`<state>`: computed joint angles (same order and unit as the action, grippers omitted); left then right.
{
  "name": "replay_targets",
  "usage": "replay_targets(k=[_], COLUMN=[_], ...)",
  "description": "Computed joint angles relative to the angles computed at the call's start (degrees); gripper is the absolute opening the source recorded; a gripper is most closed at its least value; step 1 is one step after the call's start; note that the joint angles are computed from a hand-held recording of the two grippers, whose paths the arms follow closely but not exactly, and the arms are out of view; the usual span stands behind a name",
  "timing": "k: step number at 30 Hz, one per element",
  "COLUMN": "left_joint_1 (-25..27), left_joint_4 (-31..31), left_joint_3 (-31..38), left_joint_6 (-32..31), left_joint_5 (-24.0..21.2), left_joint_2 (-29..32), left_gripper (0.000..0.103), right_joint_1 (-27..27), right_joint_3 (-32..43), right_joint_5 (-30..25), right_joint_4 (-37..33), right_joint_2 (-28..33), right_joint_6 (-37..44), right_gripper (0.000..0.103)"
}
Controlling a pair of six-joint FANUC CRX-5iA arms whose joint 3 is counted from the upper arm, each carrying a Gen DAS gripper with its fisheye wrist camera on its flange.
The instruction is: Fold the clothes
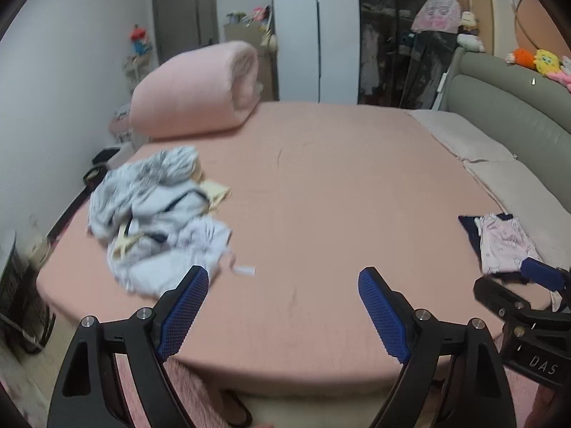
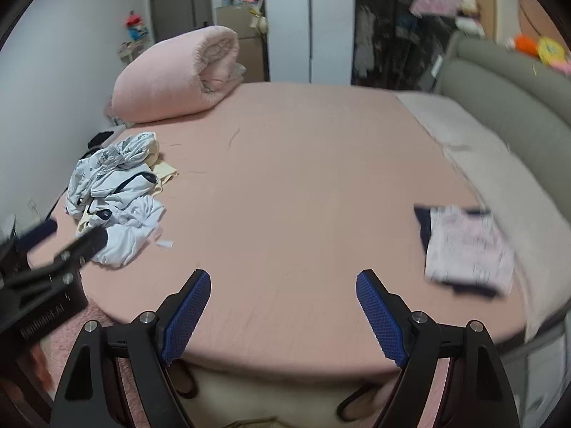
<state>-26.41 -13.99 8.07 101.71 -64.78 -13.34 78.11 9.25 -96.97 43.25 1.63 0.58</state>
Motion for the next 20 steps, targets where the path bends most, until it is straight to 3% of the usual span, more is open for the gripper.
replay_targets(k=[20], left_joint_1=[2.7], left_joint_4=[4.0], left_joint_3=[-7.5], left_joint_6=[-3.2], left_joint_5=[4.0], left_joint_2=[-4.1], left_gripper=[0.086], right_joint_1=[3.4], right_joint_3=[-2.3], right_joint_5=[-2.8], right_joint_4=[-1.6], right_joint_2=[-0.1], right_joint_6=[-6.4], right_gripper=[0.084])
